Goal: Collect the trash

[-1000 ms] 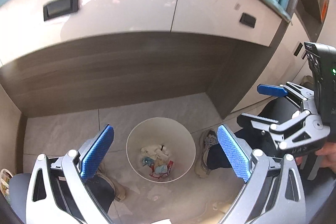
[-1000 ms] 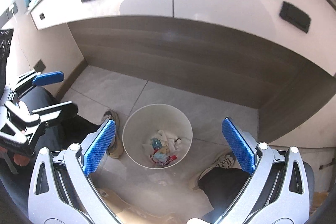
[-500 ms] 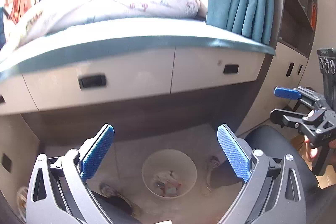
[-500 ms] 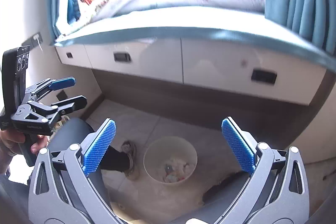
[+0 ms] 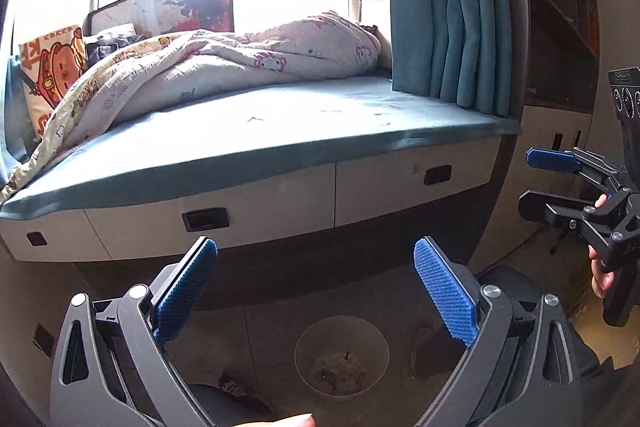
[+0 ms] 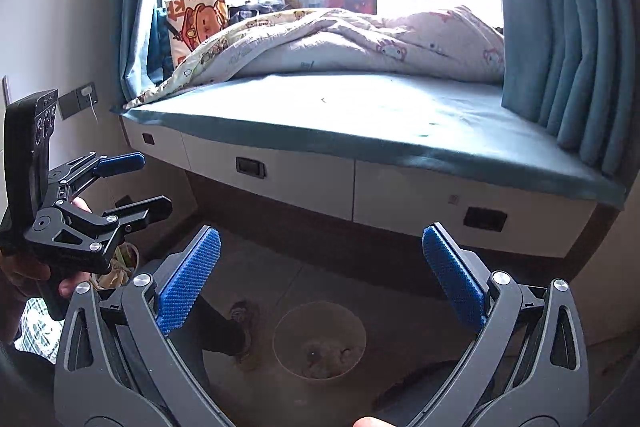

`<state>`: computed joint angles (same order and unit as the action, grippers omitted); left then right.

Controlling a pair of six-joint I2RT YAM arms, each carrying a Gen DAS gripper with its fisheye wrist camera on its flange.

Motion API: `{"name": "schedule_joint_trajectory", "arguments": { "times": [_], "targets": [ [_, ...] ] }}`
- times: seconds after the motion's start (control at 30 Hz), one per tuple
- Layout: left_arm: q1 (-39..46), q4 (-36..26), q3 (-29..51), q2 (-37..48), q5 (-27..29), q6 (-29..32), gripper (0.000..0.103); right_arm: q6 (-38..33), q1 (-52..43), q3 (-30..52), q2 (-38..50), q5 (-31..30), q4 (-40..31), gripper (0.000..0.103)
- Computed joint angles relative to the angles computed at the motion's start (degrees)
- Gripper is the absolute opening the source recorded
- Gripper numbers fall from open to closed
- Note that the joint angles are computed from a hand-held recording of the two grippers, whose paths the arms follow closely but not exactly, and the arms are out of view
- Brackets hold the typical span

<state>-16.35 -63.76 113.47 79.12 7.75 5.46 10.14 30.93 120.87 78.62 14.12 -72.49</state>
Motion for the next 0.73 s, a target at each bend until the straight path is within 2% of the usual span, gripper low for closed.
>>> {"name": "schedule_joint_trajectory", "arguments": {
  "times": [0.23,0.73],
  "targets": [
    [-0.2,-1.8,3.2,1.0,0.4,0.3,0.097,0.1,0.0,1.1,-0.3,0.4,-0.6,0.098],
    [2.6,-3.4,4.0,1.9,3.1,-0.9,0.097,1.0,1.8,1.1,-0.2,1.8,-1.5,0.098]
  ]
}}
